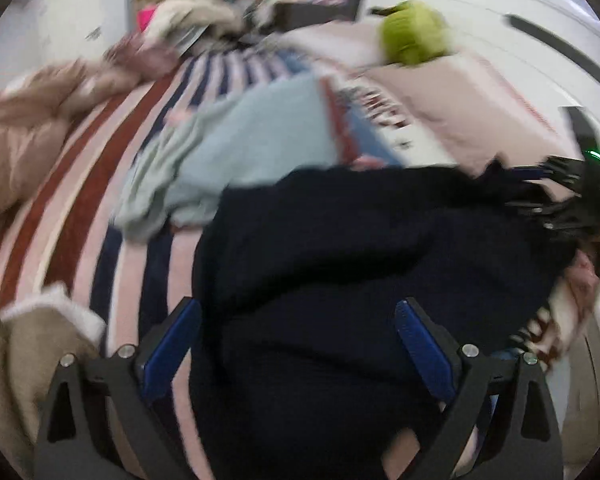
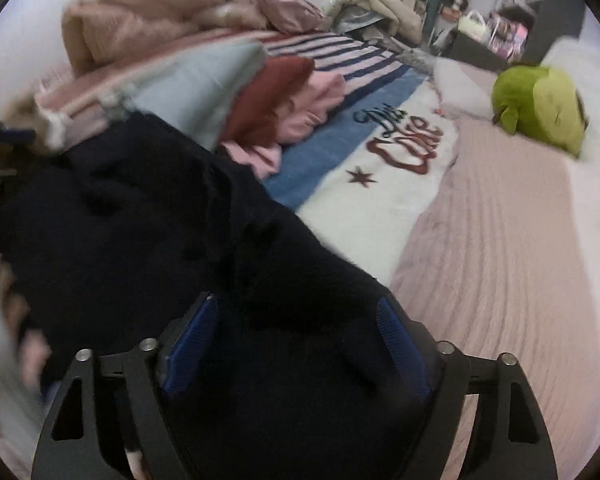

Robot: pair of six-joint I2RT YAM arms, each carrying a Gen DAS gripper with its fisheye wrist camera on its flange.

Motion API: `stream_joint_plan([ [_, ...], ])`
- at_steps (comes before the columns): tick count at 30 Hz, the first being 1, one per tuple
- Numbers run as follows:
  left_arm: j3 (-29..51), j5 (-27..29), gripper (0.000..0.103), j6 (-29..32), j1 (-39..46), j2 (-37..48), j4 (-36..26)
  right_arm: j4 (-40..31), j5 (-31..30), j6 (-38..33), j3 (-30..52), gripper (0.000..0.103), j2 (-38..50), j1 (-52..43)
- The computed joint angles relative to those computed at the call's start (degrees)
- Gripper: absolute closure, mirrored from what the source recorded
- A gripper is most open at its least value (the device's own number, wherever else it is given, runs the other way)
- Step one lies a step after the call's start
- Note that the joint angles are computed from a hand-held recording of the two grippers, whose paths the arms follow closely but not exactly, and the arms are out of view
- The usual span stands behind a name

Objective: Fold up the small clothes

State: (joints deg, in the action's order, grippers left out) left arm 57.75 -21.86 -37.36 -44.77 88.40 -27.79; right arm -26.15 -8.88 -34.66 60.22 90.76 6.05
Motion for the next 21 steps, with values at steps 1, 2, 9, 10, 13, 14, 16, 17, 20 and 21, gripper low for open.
stream_joint_plan([
  [1, -1.30, 1.11, 0.007, -0.48, 1.02, 0.22, 2.23, 1.64, 2.31, 0.48, -0.23, 0.101, 0.26, 0.54],
  [2, -2.72, 2.03, 0.007, -0.92, 1.93, 0.23, 4.83, 2.82, 4.10, 2.56, 1.52, 0.102, 2.14, 0.28],
  [9, -9.79, -4.71, 0.007, -6.52, -1.46, -8.50, 7.79, -5.44, -10.12, 16.47, 12.38, 0.086, 7.69, -11.14],
  [10, -11.42, -5.92, 0.007, -7.71, -3.09, -11.34, 7.79, -7.33, -14.71, 15.25, 11.46, 0.062, 5.95, -12.93],
  [13, -17.48, -8.74, 0.007, -12.52, -8.77, -19.93, 9.07, -14.61, -29.29, 9.20, 4.92, 0.037, -2.85, -21.02],
  [14, -19.24, -10.18, 0.007, -14.82, -11.08, -22.00, 9.02, -16.93, -31.92, 7.27, 3.45, 0.036, -4.46, -22.80],
  [16, -21.12, -12.17, 0.007, -19.61, -14.52, -23.00, 8.06, -22.59, -37.67, 1.86, -0.69, 0.024, -8.14, -27.76],
  [17, -21.76, -13.22, 0.007, -22.24, -15.87, -22.56, 7.44, -24.10, -40.27, -0.57, -4.23, 0.021, -10.32, -31.28],
  [20, -25.90, -12.10, 0.007, -26.49, -15.88, -20.74, 11.59, -20.92, -42.19, -1.55, -12.07, 0.015, -13.76, -36.95],
  [21, -27.84, -10.42, 0.007, -26.04, -14.67, -20.28, 15.62, -18.34, -40.76, -0.22, -14.46, 0.015, -14.01, -37.07],
])
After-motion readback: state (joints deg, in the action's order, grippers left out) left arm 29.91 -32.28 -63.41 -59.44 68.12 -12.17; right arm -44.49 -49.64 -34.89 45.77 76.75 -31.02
